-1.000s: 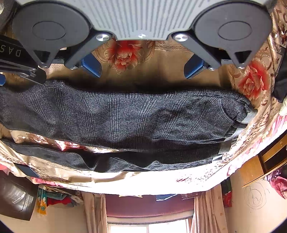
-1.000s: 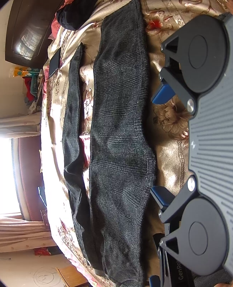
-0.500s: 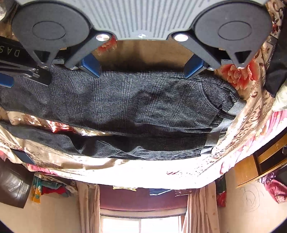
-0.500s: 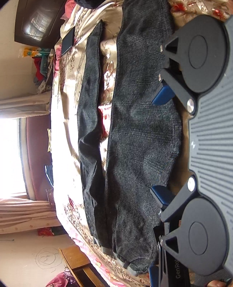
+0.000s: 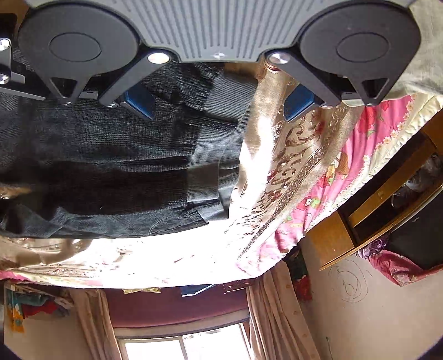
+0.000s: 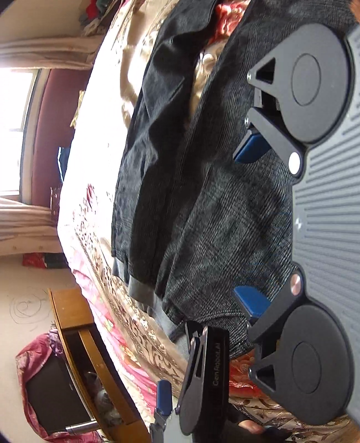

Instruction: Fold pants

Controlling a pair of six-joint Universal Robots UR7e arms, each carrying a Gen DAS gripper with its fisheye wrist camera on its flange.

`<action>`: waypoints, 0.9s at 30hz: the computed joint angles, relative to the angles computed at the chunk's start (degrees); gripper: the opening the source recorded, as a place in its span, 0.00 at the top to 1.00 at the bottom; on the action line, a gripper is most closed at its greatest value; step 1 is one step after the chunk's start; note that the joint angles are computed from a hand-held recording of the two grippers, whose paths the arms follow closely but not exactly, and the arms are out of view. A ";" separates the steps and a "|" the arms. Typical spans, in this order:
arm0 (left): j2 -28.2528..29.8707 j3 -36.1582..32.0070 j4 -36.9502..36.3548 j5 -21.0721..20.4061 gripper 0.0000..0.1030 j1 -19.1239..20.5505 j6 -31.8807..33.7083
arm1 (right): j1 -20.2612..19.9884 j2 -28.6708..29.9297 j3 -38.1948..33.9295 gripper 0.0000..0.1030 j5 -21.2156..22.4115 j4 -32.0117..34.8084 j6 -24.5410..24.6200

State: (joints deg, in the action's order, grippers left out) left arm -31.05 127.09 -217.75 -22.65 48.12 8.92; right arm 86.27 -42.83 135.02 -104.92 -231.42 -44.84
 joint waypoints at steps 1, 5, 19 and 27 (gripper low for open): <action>-0.15 -0.40 0.86 -0.53 0.00 1.16 0.73 | 0.43 0.74 -1.49 0.09 -0.19 2.71 0.19; -3.00 0.68 4.98 -6.40 0.00 5.46 -2.20 | 1.32 2.60 -4.98 0.07 -1.32 10.17 0.51; -11.25 6.55 19.06 -8.68 0.00 4.58 -8.95 | 4.47 0.62 -5.35 0.06 -5.96 22.42 -7.08; -11.04 2.54 17.50 -12.51 0.00 7.72 -5.27 | 4.63 -0.40 -7.83 0.09 -3.20 27.24 -1.40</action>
